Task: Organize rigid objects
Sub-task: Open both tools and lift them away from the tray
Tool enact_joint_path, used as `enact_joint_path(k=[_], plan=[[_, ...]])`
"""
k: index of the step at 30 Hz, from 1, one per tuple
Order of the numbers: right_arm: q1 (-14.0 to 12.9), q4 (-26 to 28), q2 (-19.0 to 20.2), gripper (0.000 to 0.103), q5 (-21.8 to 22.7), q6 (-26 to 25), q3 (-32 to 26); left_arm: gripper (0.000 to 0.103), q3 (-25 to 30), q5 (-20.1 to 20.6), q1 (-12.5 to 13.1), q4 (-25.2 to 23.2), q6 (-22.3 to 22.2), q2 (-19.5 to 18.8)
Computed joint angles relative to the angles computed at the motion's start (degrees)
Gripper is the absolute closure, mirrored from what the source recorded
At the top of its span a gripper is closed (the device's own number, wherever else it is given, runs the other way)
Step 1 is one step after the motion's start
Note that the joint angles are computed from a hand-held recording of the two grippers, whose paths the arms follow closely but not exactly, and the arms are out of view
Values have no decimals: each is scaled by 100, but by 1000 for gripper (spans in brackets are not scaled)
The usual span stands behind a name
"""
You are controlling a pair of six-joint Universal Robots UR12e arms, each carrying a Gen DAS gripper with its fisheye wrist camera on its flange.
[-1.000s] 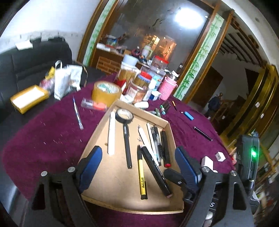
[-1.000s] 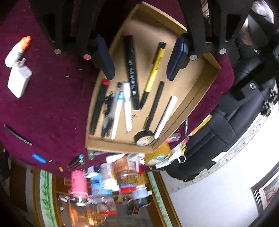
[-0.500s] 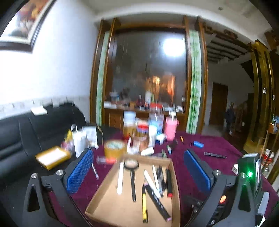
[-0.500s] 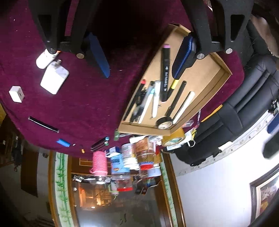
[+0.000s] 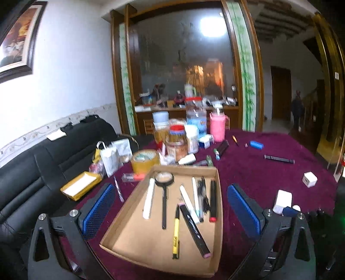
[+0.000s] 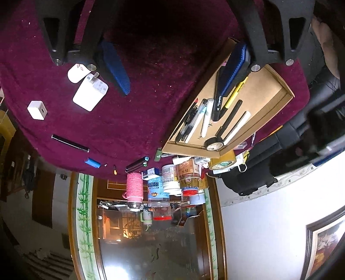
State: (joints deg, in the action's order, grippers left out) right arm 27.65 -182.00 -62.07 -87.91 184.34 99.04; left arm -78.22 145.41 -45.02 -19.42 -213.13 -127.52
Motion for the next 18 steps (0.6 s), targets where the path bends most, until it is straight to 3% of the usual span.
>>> enact_joint_path(k=[5,18], plan=[[-28,-7,-7,16,-34,106,21,0,94,-317,35,-519,-40,-34],[-18,151,-5,15,-65,150,12,0,133,-629,72,-948,-134,-39]])
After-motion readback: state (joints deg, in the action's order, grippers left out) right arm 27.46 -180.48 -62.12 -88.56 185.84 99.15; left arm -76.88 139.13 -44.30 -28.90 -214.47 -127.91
